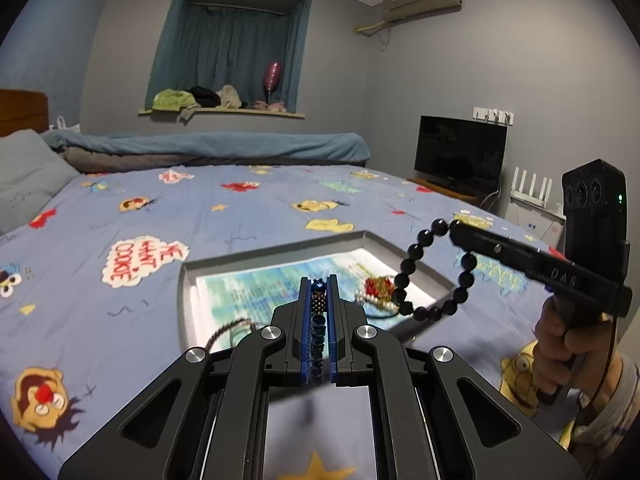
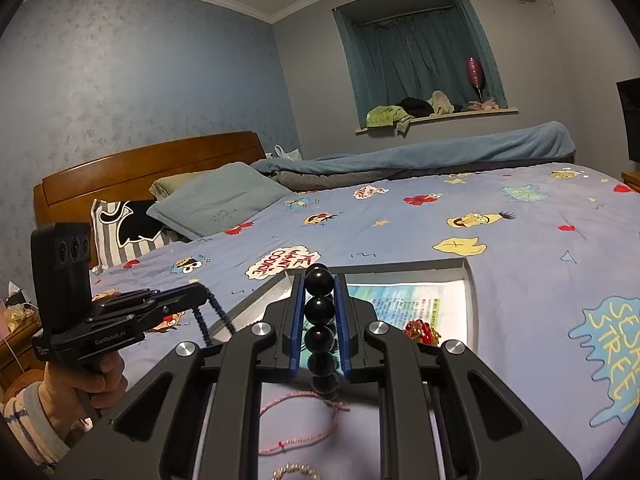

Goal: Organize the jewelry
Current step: 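Lower both bracelets into the gray box and open both tools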

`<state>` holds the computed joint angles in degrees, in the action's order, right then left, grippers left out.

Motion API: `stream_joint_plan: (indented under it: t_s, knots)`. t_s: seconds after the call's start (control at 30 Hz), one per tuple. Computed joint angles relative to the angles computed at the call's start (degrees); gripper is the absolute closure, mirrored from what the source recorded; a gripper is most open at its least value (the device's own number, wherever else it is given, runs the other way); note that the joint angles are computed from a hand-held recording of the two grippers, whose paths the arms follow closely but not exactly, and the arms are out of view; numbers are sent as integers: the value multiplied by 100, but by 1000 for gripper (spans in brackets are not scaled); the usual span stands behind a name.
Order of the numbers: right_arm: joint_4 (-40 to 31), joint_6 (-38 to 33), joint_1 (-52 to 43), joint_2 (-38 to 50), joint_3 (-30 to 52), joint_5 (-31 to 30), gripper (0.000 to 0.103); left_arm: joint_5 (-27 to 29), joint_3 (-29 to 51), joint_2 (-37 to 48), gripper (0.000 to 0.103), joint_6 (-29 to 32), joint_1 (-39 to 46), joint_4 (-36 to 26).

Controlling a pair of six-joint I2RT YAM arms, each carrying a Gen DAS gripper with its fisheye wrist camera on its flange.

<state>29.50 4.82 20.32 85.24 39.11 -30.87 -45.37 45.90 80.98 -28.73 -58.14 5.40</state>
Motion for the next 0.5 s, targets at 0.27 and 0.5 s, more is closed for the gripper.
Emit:
stream_joint_plan:
  t_s: [0.27,0.5]
  knots:
    - [-58,-44,150,417,477,209,89,465,353,438,96,356,445,306]
    - [-127,-60,286,773,823,339,89,695,624,809,96,485,711,494]
